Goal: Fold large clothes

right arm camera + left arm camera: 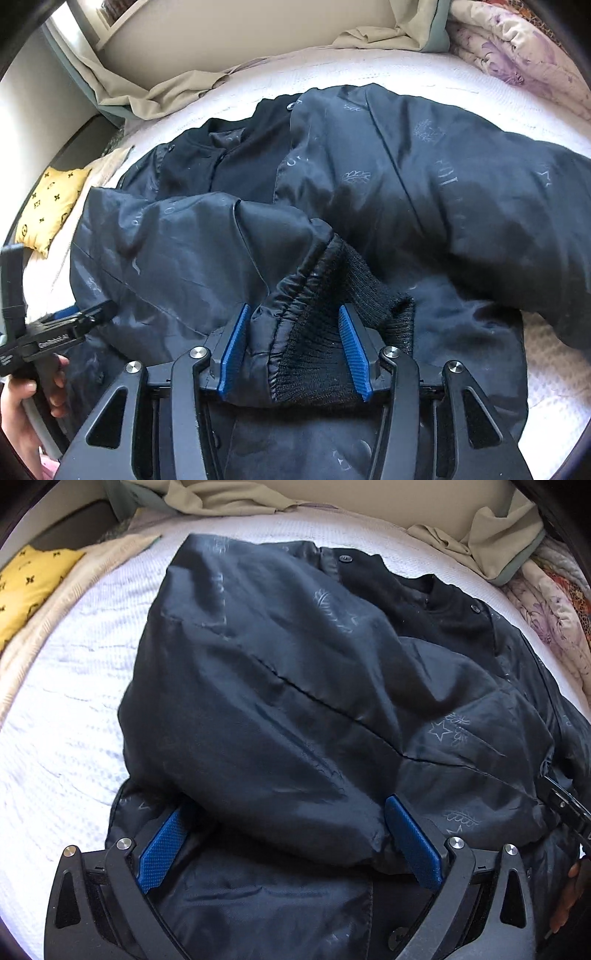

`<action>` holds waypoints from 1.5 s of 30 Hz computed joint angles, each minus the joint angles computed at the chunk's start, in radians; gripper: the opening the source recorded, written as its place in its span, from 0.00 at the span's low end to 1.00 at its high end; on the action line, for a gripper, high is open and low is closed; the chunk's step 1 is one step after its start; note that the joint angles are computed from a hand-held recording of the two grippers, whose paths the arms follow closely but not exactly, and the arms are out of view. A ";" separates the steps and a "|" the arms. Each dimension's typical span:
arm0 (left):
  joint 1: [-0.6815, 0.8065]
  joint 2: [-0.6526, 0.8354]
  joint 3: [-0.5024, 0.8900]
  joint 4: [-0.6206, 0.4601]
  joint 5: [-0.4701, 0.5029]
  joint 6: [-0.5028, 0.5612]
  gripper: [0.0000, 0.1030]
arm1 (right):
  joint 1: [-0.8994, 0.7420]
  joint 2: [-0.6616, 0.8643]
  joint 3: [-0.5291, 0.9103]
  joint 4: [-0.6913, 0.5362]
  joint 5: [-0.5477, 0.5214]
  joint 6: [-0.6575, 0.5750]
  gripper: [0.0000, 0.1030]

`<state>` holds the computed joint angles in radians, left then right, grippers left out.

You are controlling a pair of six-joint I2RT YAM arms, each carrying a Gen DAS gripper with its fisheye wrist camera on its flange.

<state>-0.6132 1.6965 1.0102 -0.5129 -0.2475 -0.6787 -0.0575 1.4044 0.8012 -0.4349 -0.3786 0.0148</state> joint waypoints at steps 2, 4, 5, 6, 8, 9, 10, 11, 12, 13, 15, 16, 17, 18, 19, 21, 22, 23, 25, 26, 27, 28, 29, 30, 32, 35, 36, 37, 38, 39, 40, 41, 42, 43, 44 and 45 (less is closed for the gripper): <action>0.003 -0.006 -0.008 0.001 0.011 -0.004 1.00 | -0.021 0.003 0.015 -0.023 -0.037 0.013 0.46; 0.009 -0.006 -0.005 -0.004 0.015 0.000 1.00 | -0.049 -0.003 0.041 -0.063 -0.087 0.033 0.49; 0.011 -0.003 -0.003 -0.009 0.015 -0.001 1.00 | -0.077 -0.017 0.051 -0.084 -0.135 0.047 0.52; 0.005 0.002 0.005 -0.012 0.007 -0.008 1.00 | -0.105 -0.033 0.059 -0.102 -0.175 0.054 0.53; 0.001 0.007 0.006 -0.009 0.001 -0.014 1.00 | -0.163 -0.071 0.071 -0.127 -0.236 0.063 0.55; 0.000 0.006 0.004 -0.008 -0.003 -0.017 1.00 | -0.196 -0.089 0.078 -0.141 -0.260 0.062 0.56; 0.000 0.005 0.002 -0.007 -0.004 -0.016 1.00 | -0.218 -0.099 0.085 -0.150 -0.276 0.064 0.58; 0.002 0.007 0.005 -0.007 -0.001 -0.016 1.00 | -0.274 -0.117 0.094 -0.169 -0.317 0.059 0.59; 0.001 0.011 0.007 -0.004 0.000 -0.018 1.00 | -0.308 -0.118 0.104 -0.181 -0.342 0.054 0.60; -0.001 0.014 0.009 -0.002 -0.001 -0.019 1.00 | -0.365 -0.122 0.114 -0.204 -0.380 0.047 0.62; 0.000 0.011 0.007 0.003 0.002 -0.013 1.00 | -0.478 -0.116 0.139 -0.253 -0.428 0.023 0.66; 0.003 0.007 0.005 0.005 0.004 -0.010 1.00 | -0.527 -0.108 0.153 -0.278 -0.431 0.008 0.66; 0.002 0.000 0.006 0.000 0.002 -0.011 1.00 | -0.558 -0.100 0.166 -0.296 -0.432 -0.003 0.66; -0.004 -0.012 0.011 -0.018 -0.001 -0.016 1.00 | -0.624 -0.079 0.188 -0.334 -0.446 -0.024 0.66; -0.004 -0.027 0.012 -0.033 -0.002 -0.015 1.00 | -0.675 -0.053 0.212 -0.374 -0.460 -0.041 0.66; -0.026 -0.065 0.025 -0.071 -0.019 -0.028 1.00 | -0.786 0.008 0.267 -0.471 -0.515 -0.087 0.66; -0.037 -0.087 0.023 -0.074 -0.022 -0.031 1.00 | -0.837 0.034 0.291 -0.515 -0.539 -0.108 0.66; -0.050 -0.115 0.017 -0.073 -0.023 -0.036 1.00 | -0.886 0.057 0.312 -0.559 -0.559 -0.131 0.66; -0.078 -0.163 0.006 -0.074 -0.028 -0.050 1.00 | -0.982 0.103 0.354 -0.635 -0.586 -0.182 0.66; -0.094 -0.186 0.000 -0.076 -0.034 -0.060 1.00 | -1.014 0.122 0.372 -0.660 -0.590 -0.201 0.66; -0.105 -0.202 -0.005 -0.076 -0.037 -0.068 1.00 | -1.067 0.145 0.392 -0.686 -0.590 -0.219 0.66; -0.115 -0.219 -0.012 -0.076 -0.036 -0.078 1.00 | -1.099 0.164 0.408 -0.700 -0.587 -0.230 0.66; -0.123 -0.234 -0.020 -0.071 -0.031 -0.088 1.00 | -1.135 0.187 0.423 -0.712 -0.578 -0.236 0.66; -0.128 -0.248 -0.027 -0.070 -0.019 -0.096 1.00 | -1.165 0.209 0.433 -0.719 -0.570 -0.238 0.66; -0.134 -0.257 -0.029 -0.072 0.003 -0.112 1.00 | -1.207 0.253 0.453 -0.739 -0.559 -0.245 0.66; -0.140 -0.253 -0.029 -0.068 0.017 -0.122 1.00 | -1.278 0.339 0.484 -0.795 -0.539 -0.263 0.66; -0.142 -0.247 -0.024 -0.073 0.013 -0.124 1.00 | -1.299 0.362 0.493 -0.811 -0.532 -0.268 0.66; -0.144 -0.241 -0.021 -0.073 0.011 -0.127 1.00 | -1.319 0.376 0.495 -0.812 -0.520 -0.258 0.66; -0.150 -0.231 -0.018 -0.070 0.009 -0.135 1.00 | -1.330 0.387 0.497 -0.802 -0.514 -0.243 0.66; -0.152 -0.231 -0.020 -0.068 0.009 -0.140 1.00 | -1.345 0.391 0.490 -0.773 -0.504 -0.205 0.66; -0.153 -0.229 -0.019 -0.065 0.011 -0.147 1.00 | -1.350 0.389 0.476 -0.739 -0.501 -0.173 0.66; -0.152 -0.226 -0.018 -0.063 0.015 -0.150 1.00 | -1.356 0.397 0.477 -0.713 -0.498 -0.150 0.66; -0.151 -0.225 -0.018 -0.059 0.019 -0.155 1.00 | -1.360 0.404 0.473 -0.660 -0.503 -0.102 0.66; -0.151 -0.226 -0.018 -0.058 0.022 -0.158 1.00 | -1.367 0.415 0.472 -0.617 -0.506 -0.070 0.66; -0.150 -0.225 -0.017 -0.058 0.028 -0.160 1.00 | -1.372 0.421 0.473 -0.591 -0.506 -0.049 0.66; -0.148 -0.228 -0.018 -0.058 0.034 -0.163 1.00 | -1.377 0.423 0.458 -0.524 -0.505 0.005 0.66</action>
